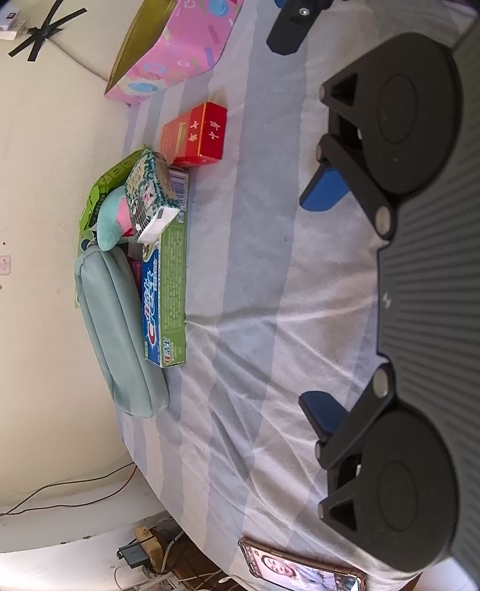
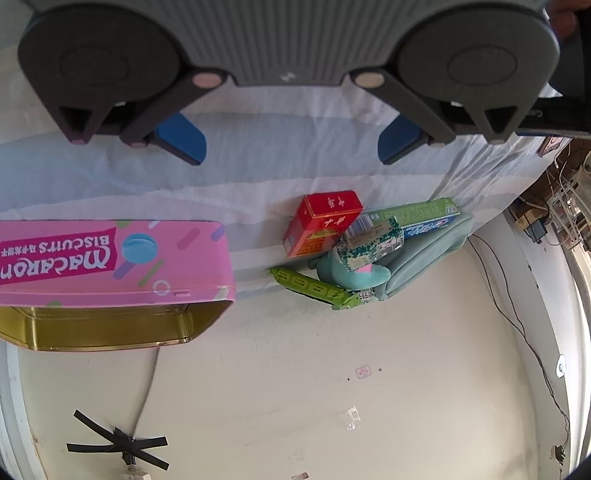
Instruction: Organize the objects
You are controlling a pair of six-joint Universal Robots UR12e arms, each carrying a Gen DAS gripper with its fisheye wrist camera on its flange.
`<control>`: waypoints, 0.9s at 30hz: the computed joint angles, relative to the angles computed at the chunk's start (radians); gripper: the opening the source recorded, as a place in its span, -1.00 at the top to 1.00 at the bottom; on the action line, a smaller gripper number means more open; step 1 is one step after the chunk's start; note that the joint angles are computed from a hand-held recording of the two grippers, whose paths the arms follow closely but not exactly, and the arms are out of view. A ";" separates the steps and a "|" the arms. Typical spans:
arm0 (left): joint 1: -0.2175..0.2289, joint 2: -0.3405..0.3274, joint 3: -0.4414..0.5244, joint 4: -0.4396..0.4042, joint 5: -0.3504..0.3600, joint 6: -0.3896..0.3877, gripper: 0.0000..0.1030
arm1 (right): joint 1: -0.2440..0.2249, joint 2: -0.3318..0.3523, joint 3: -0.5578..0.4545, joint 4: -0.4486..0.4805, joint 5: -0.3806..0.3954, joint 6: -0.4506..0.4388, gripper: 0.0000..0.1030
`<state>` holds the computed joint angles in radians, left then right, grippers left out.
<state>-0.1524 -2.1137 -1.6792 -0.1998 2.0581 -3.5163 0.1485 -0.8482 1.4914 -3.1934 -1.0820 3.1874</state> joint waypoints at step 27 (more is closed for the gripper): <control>0.010 0.002 -0.009 -0.003 -0.042 -0.013 -1.00 | -0.002 0.001 -0.003 0.018 0.006 -0.002 -1.00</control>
<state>-0.1424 -2.1122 -1.6879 -0.2028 2.0164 -3.5290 0.1466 -0.8467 1.4880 -3.1752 -1.0756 3.1854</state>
